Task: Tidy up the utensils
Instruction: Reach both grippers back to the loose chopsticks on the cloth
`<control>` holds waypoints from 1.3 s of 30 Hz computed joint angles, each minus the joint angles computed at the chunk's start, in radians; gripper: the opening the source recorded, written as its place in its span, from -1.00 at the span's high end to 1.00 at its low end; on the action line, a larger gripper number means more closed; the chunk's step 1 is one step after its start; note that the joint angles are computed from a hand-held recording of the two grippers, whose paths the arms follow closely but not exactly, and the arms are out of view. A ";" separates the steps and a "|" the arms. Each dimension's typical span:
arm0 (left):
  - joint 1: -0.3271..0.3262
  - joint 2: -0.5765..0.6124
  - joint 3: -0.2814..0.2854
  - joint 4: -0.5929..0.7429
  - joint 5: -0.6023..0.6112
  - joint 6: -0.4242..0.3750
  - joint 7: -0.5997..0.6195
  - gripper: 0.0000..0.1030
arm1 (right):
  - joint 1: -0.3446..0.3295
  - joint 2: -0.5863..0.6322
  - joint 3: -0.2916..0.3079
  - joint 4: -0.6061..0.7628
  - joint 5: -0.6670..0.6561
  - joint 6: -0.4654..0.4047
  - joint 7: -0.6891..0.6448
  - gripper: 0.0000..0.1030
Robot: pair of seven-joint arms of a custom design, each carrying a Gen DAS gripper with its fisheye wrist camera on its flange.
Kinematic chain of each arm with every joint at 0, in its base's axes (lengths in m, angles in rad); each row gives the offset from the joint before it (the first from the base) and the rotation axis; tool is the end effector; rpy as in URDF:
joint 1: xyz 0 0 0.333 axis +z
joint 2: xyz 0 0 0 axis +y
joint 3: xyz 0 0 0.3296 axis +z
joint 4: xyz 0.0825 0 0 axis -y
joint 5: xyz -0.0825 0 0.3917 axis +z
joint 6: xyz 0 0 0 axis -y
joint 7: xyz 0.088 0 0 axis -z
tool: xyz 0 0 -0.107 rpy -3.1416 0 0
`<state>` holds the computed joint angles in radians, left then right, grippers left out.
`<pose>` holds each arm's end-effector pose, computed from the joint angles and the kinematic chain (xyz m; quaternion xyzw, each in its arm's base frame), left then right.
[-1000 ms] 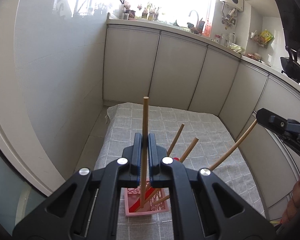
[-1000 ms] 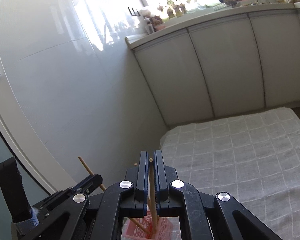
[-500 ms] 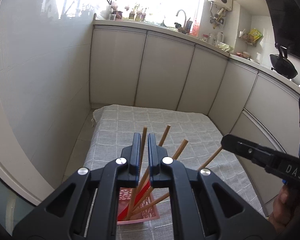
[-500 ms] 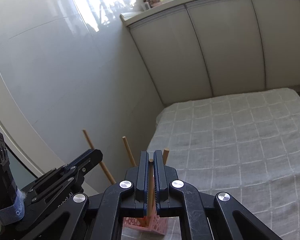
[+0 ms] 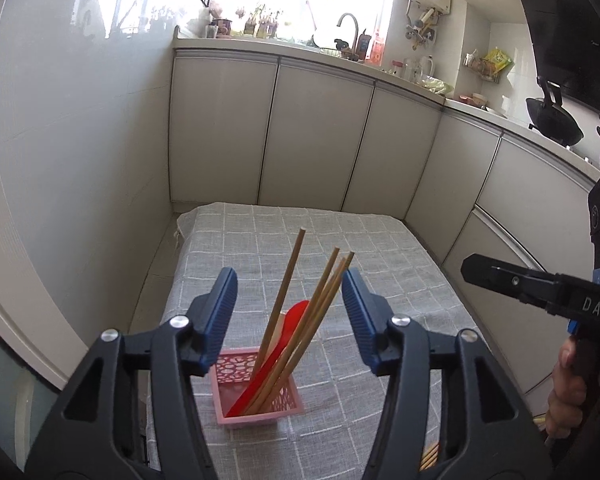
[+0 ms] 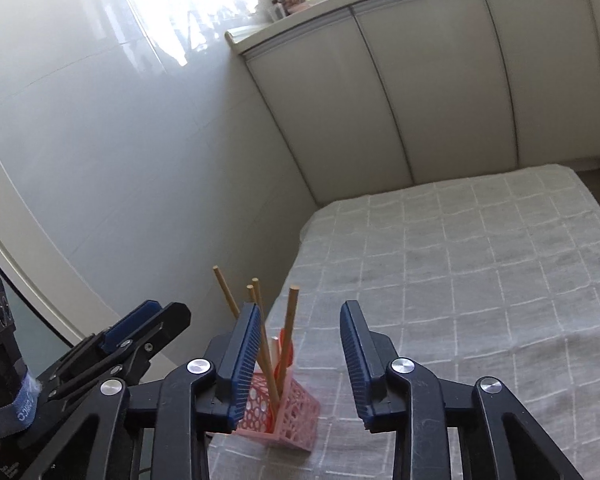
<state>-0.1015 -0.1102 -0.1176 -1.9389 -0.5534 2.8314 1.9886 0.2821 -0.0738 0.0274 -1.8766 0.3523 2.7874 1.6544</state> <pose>0.5725 -0.1038 0.6586 -0.5460 0.6710 -0.4424 0.2365 0.5716 0.1670 0.6694 -0.6068 0.6310 -0.1501 0.4595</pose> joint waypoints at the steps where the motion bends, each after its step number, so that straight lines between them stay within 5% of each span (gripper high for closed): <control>1: 0.001 -0.008 -0.003 -0.009 0.013 -0.005 -0.007 -0.21 | -0.004 -0.014 -0.002 -0.016 -0.006 -0.006 0.004 0.12; 6: 0.000 -0.042 -0.022 -0.054 0.097 -0.023 -0.059 -0.55 | -0.014 -0.094 -0.019 -0.115 -0.051 -0.027 0.025 -0.18; 17: -0.032 -0.066 -0.037 -0.090 0.168 -0.150 -0.072 -0.63 | -0.044 -0.224 -0.052 -0.283 -0.199 -0.075 0.120 -0.50; 29: -0.037 -0.017 -0.080 -0.079 0.373 -0.322 -0.187 -0.64 | -0.081 -0.279 -0.077 -0.375 -0.297 -0.226 0.179 -0.59; 39: -0.085 0.060 -0.097 -0.020 0.411 -0.513 -0.199 -0.64 | -0.131 -0.269 -0.091 -0.394 -0.319 -0.375 0.192 -0.62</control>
